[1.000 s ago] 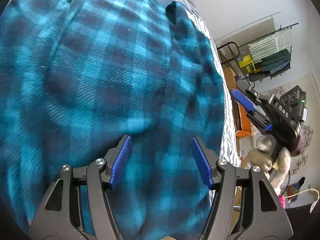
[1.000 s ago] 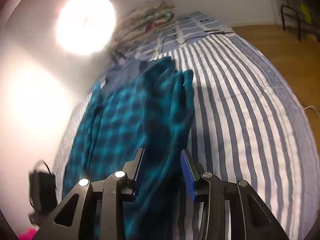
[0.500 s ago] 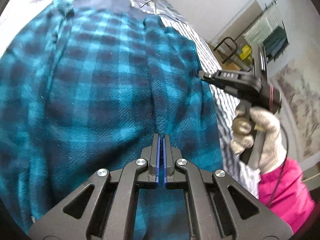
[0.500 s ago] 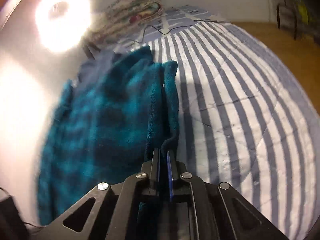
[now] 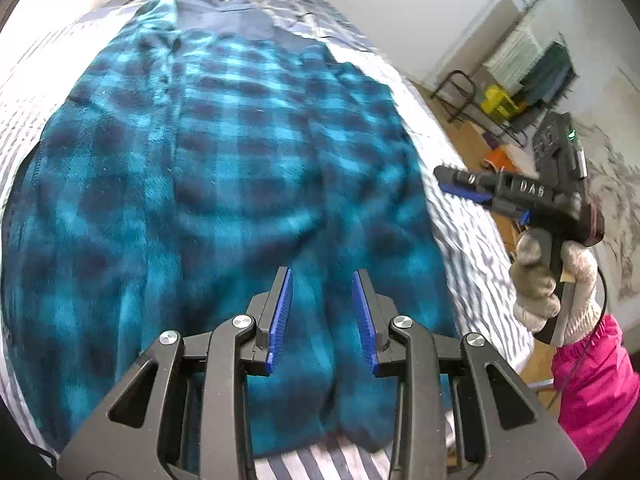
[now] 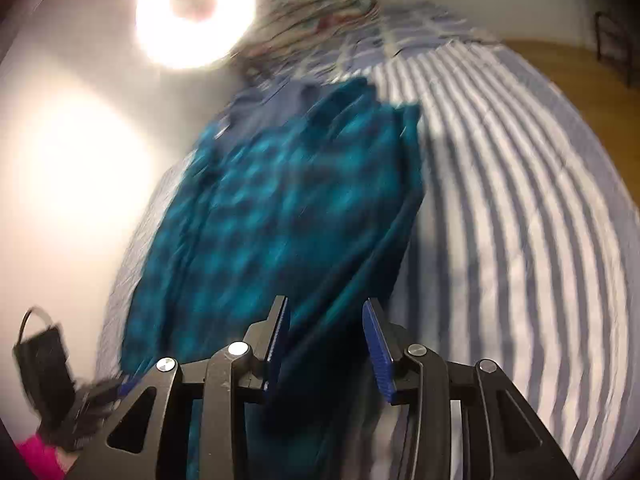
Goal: Fold large clothes
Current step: 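Fold the shirt side edge inward with the right tool, then open it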
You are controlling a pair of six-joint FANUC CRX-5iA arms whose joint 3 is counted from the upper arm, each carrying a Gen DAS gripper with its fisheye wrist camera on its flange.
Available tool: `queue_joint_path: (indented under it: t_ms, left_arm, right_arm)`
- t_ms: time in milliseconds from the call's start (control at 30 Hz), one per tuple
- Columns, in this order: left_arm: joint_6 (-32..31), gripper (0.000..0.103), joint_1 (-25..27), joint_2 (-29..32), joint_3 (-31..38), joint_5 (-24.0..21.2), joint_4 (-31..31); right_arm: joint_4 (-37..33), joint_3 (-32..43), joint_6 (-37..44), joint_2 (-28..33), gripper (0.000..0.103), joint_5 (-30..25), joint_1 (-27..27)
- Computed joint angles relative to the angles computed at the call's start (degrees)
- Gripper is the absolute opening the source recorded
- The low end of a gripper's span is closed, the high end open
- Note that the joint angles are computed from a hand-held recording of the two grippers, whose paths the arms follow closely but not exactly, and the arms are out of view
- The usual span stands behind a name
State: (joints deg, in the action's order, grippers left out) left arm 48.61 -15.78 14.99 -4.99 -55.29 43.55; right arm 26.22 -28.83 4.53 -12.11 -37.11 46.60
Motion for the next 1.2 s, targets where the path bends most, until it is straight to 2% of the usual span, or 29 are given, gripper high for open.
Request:
queue_joint_path:
  t_ms: [100, 167, 267, 333, 367, 400, 467, 500, 633, 700, 767, 833, 900, 967, 1000, 1200]
  left_arm:
    - [-5.59, 0.030, -0.63, -2.21, -2.94, -0.97, 1.19]
    - [-7.29, 0.030, -1.54, -3.01, -4.05, -1.11, 0.55]
    - [-5.89, 0.030, -2.45, -2.01, -3.94, -2.49, -0.81]
    - [-4.01, 0.030, -2.98, -0.19, -2.53, -4.25, -2.93]
    - [-3.32, 0.030, -3.29, 0.33, -2.42, -4.46, -4.04]
    - [-4.20, 0.030, -3.57, -0.16, -3.55, -3.04, -3.99]
    - [-4.79, 0.030, -3.99, -1.13, -4.02, -2.09, -4.79]
    - [-4.43, 0.030, -3.91, -1.32, -3.70, -2.85, -5.01]
    - [-4.85, 0.030, -2.33, -3.10, -4.24, -5.21, -1.96]
    - [-4.03, 0.030, -1.07, -3.71, -3.68, -7.02, -1.14]
    - [-3.13, 0.030, 0.40, -4.48, -3.27, -8.47, -0.15]
    - [-2.68, 0.030, 2.08, -5.03, -2.27, -10.02, 1.07]
    - [-2.60, 0.030, 4.09, -5.83, -1.33, -10.70, 2.30]
    - [-2.41, 0.030, 6.13, -5.98, -0.30, -10.92, 3.95]
    - [-2.03, 0.030, 7.39, -6.16, 0.01, -10.75, 5.21]
    - [1.04, 0.030, 13.67, -6.60, 0.63, -9.16, 13.82]
  right_arm:
    - [-1.73, -2.88, -3.38, -3.39, 0.048, -0.95, 4.31]
    - [-2.74, -5.81, -7.48, -5.79, 0.048, 0.55, 6.86]
    - [-2.08, -11.02, -15.15, -8.36, 0.048, 6.32, 10.05]
    - [-4.00, -11.74, -16.45, -7.64, 0.047, 8.15, 11.59]
    - [-4.50, -11.78, -16.55, -7.13, 0.044, 8.81, 12.07]
    - [-2.65, -12.16, -18.17, -6.69, 0.028, 9.29, 12.91]
    - [-4.97, -9.63, -15.26, -5.11, 0.006, 6.63, 14.12]
    - [-3.19, -8.62, -16.67, -4.85, 0.006, 3.69, 15.30]
    - [9.25, -10.94, -28.38, -8.83, 0.005, 0.02, 18.62]
    - [11.08, -11.33, -30.94, -9.39, 0.005, -1.58, 19.28]
    - [6.67, -9.05, -27.61, -7.16, 0.005, -3.74, 19.12]
    - [-0.95, -4.04, -20.96, -2.24, 0.005, -9.05, 18.88]
    - [-3.31, -1.54, -19.97, 0.36, 0.005, -11.11, 18.43]
    - [-4.23, 2.13, -18.24, 2.89, 0.005, -15.69, 18.57]
    - [-4.01, 5.31, -16.12, 5.06, 0.005, -19.96, 19.08]
    - [0.93, 19.59, -7.52, 15.25, 0.005, -36.25, 20.62]
